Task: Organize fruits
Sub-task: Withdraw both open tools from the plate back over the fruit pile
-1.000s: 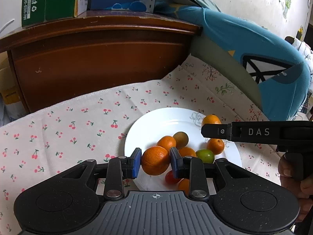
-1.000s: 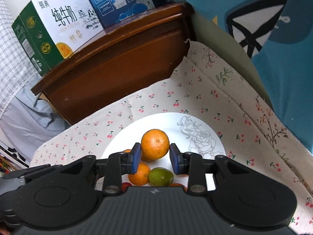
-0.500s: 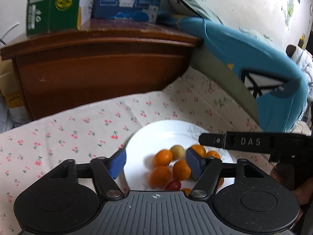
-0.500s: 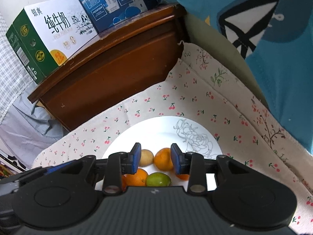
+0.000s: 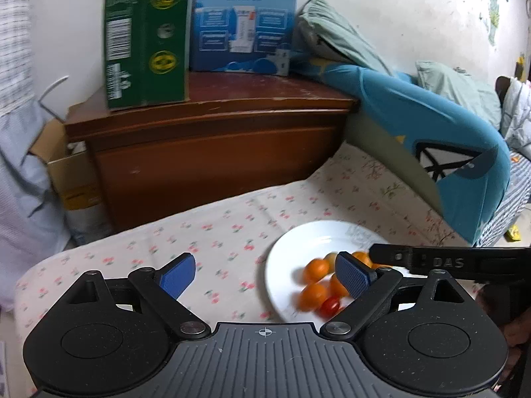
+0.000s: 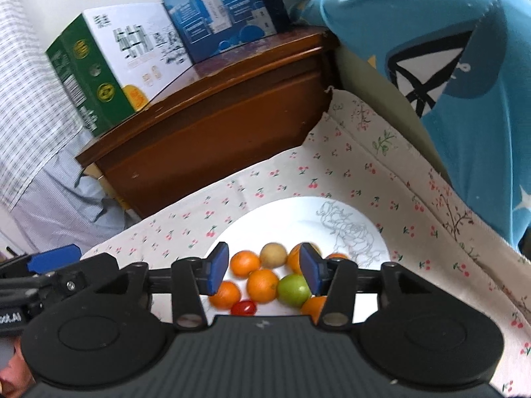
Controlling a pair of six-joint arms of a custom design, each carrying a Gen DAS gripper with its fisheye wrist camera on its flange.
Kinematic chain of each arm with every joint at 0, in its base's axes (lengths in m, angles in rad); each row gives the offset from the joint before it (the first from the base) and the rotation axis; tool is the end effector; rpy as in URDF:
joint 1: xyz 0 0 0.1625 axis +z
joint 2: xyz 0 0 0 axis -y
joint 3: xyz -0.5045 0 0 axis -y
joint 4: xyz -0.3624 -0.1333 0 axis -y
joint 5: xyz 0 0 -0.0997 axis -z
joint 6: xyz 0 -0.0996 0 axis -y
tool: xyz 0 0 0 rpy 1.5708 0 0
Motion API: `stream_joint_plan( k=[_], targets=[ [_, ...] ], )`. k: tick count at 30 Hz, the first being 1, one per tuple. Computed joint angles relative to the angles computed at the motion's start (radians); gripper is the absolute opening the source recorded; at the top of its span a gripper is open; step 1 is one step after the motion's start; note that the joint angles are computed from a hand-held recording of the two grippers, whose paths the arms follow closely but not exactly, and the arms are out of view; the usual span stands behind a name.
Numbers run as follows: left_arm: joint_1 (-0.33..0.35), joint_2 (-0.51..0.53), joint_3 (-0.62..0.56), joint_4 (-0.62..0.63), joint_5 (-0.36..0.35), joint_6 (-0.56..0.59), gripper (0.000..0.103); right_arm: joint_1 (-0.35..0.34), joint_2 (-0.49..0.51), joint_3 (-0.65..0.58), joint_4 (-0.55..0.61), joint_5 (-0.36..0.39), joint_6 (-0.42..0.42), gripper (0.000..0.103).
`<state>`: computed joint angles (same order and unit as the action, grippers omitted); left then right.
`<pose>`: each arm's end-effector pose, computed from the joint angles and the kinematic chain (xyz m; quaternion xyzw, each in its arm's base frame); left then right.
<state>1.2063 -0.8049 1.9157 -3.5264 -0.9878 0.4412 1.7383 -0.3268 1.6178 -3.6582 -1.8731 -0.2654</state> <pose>-0.0520 -0.6641 0.2208 0.2341 0.8499 -0.3823 0.2770 0.2215 -0.6883 -0.0191 0.1387 -0.9025 0.3761 0.1574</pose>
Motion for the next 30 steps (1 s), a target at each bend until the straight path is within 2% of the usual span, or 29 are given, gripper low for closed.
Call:
stream_joint_plan(
  k=[9,18,21,30],
  targets=[
    [0.004,-0.049,0.054,-0.001,0.068,-0.059,0.093,0.015,-0.009,0.083,-0.052,0.030,-0.002,0.049],
    [0.012,-0.073,0.072,-0.018,0.146,-0.084,0.093,0.023,0.000,0.142,-0.039,0.073,-0.023,0.048],
    [0.018,-0.073,0.071,-0.006,0.177,-0.093,0.093,0.028,0.010,0.148,-0.016,0.079,-0.046,0.048],
    [0.051,-0.060,0.051,0.059,0.191,-0.130,0.093,0.034,0.041,0.139,0.039,0.074,-0.128,0.048]
  ],
)
